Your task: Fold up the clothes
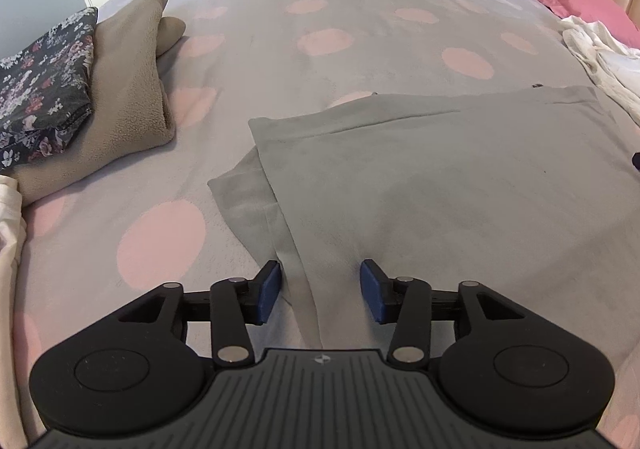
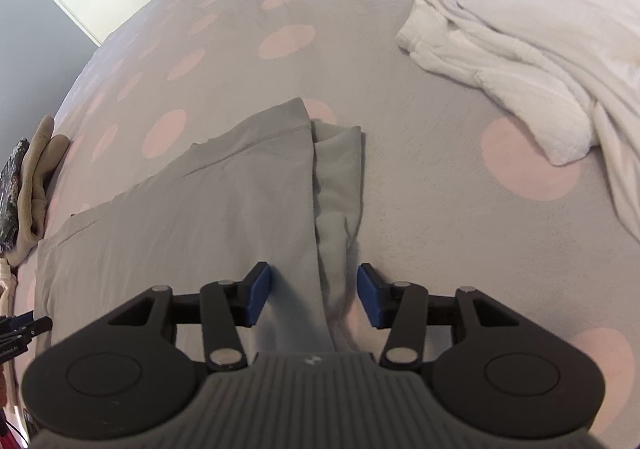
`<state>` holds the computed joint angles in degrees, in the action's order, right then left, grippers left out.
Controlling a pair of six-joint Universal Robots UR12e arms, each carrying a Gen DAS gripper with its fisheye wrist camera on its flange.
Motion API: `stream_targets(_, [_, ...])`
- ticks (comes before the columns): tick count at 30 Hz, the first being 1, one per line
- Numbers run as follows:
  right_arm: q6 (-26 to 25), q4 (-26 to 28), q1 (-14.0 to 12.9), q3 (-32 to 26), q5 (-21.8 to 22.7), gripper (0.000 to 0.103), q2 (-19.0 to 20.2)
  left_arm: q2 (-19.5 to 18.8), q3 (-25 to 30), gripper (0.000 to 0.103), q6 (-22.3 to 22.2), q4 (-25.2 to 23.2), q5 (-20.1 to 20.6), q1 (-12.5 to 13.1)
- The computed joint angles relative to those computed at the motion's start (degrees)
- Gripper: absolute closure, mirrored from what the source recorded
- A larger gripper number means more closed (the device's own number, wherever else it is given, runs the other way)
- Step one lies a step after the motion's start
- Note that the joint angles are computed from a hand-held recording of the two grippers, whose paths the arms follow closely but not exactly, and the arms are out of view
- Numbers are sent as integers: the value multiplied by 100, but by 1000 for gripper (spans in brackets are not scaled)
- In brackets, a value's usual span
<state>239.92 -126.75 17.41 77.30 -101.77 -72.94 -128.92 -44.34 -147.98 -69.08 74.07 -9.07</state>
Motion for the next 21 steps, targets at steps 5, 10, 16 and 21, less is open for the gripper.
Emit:
stream_targets(5, [217, -76, -59, -68, -23, 48, 101, -100, 132, 54, -107, -2, -113, 3])
stream_targets(10, [323, -62, -95, -168, -76, 56, 199, -126, 156, 54, -170, 73, -183, 7])
stream_targets(16, [286, -250, -84, -171, -118, 86, 213, -132, 183, 54, -177, 83, -190, 14])
stream_targets(21, [73, -129, 9, -418, -337, 88, 269, -103, 169, 55, -210, 162, -179, 12])
